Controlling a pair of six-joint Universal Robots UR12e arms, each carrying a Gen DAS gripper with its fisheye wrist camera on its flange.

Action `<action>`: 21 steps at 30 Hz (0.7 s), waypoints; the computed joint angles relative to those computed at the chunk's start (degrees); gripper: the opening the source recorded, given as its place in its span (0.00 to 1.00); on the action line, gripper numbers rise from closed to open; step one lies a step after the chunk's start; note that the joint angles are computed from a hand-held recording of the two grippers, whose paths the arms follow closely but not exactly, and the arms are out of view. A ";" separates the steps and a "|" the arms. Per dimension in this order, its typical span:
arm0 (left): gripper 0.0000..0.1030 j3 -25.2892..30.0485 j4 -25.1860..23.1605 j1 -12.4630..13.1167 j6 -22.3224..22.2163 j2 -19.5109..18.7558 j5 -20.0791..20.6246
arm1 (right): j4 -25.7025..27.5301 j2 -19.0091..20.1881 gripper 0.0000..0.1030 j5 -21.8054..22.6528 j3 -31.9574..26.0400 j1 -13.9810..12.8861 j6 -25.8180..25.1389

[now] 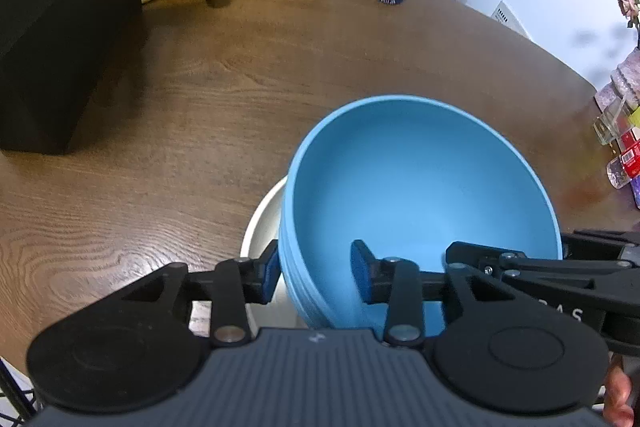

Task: Organize plates and bowls
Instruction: 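Lower the bowl stack onto the cream plates and open both grippers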

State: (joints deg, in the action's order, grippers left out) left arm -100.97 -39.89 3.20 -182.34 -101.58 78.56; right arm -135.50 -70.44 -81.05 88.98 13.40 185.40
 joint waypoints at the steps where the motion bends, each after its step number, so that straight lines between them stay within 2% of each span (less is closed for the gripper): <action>1: 0.48 -0.31 0.67 0.01 -0.04 0.23 0.04 | -0.45 -0.07 0.48 -0.67 0.05 0.15 -0.28; 4: 0.69 -1.31 3.49 0.07 -0.52 0.79 0.82 | -2.20 -0.52 0.66 -1.65 0.87 0.20 -0.61; 6: 0.77 -2.00 5.38 0.13 -0.80 1.16 1.51 | -4.01 -1.08 0.75 -1.76 1.90 0.06 -0.57; 8: 0.91 -2.65 6.72 0.39 -1.20 1.56 1.33 | -6.36 -1.80 0.85 -0.26 3.27 -0.44 -0.20; 10: 0.97 -3.55 8.52 0.80 -1.33 2.03 0.43 | -8.45 -2.68 0.91 2.57 4.76 -1.21 -0.02; 11: 0.98 -4.16 9.77 1.04 -1.44 2.37 -0.15 | -9.34 -3.13 0.96 2.94 5.46 -1.38 -0.07; 13: 1.00 -5.49 12.27 1.40 -1.84 3.15 -0.57 | -12.82 -4.31 1.00 2.66 7.60 -1.49 -0.37; 21: 1.00 -12.69 22.62 2.66 -2.03 7.46 -3.44 | -28.08 -9.73 1.00 2.17 17.68 -2.04 3.49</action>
